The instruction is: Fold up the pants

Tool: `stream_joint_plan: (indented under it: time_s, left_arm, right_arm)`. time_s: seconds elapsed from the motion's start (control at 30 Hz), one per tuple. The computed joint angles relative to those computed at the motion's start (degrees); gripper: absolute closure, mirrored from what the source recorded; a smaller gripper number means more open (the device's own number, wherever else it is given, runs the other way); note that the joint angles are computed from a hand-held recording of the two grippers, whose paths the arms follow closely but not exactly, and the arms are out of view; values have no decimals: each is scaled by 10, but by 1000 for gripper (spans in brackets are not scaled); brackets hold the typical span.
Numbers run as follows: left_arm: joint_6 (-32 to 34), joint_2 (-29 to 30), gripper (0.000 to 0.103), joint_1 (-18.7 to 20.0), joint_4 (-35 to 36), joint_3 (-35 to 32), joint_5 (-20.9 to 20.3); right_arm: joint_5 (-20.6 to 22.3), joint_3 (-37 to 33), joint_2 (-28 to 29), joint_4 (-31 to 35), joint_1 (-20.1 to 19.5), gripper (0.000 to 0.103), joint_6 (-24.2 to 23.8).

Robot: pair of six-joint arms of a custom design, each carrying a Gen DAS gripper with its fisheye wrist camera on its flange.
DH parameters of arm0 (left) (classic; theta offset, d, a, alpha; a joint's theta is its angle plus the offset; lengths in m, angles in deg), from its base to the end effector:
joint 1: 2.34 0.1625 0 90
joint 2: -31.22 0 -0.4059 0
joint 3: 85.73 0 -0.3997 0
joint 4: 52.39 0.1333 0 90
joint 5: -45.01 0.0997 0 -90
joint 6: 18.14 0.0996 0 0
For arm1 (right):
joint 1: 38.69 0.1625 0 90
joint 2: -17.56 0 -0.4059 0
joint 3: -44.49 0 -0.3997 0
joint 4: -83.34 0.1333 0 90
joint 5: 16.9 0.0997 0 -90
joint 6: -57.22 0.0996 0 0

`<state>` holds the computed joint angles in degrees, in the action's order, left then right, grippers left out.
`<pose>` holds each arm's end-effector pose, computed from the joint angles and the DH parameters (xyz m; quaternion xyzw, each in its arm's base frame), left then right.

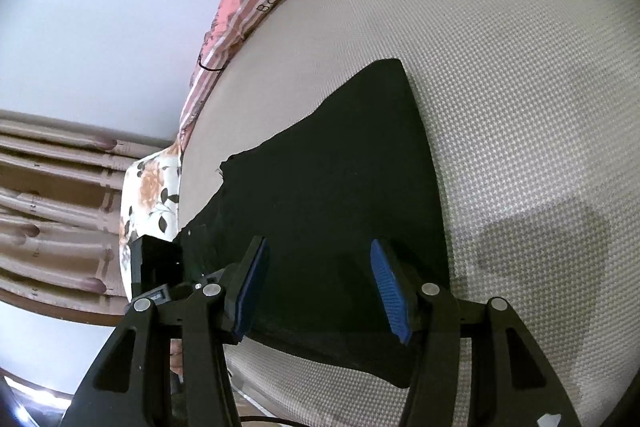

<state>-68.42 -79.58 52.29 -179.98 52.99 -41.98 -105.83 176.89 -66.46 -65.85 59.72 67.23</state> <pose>-0.0746 -0.3444 0.2735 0.1314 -0.9874 0.0796 0.0381 0.1958 -0.4000 0.1883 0.0130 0.9954 -0.0915 0.0243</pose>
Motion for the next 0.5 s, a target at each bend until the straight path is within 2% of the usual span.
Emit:
stream_joint_plan:
  time_s: [0.03,0.17,0.33,0.4,0.47,0.5]
  left_arm:
    - [-5,5,95,-8,21,-3,14]
    - [-15,-24,99,-59,45,8,72]
    - [-29,-81,100,-118,73,15,126]
    - [-33,-96,100,-123,95,21,136]
    - [-44,-96,100,-112,98,32,130]
    - [-46,-101,99,-111,101,37,133]
  right_arm:
    - [-1,0,0,0,0,52,0]
    - [-9,-1,-3,2,7,52,-4]
    - [-17,-6,-4,4,19,52,-9]
    - [-16,-5,-3,6,20,52,-7]
    - [-18,-3,2,8,20,52,-5]
    - [-29,-3,6,10,24,52,-3]
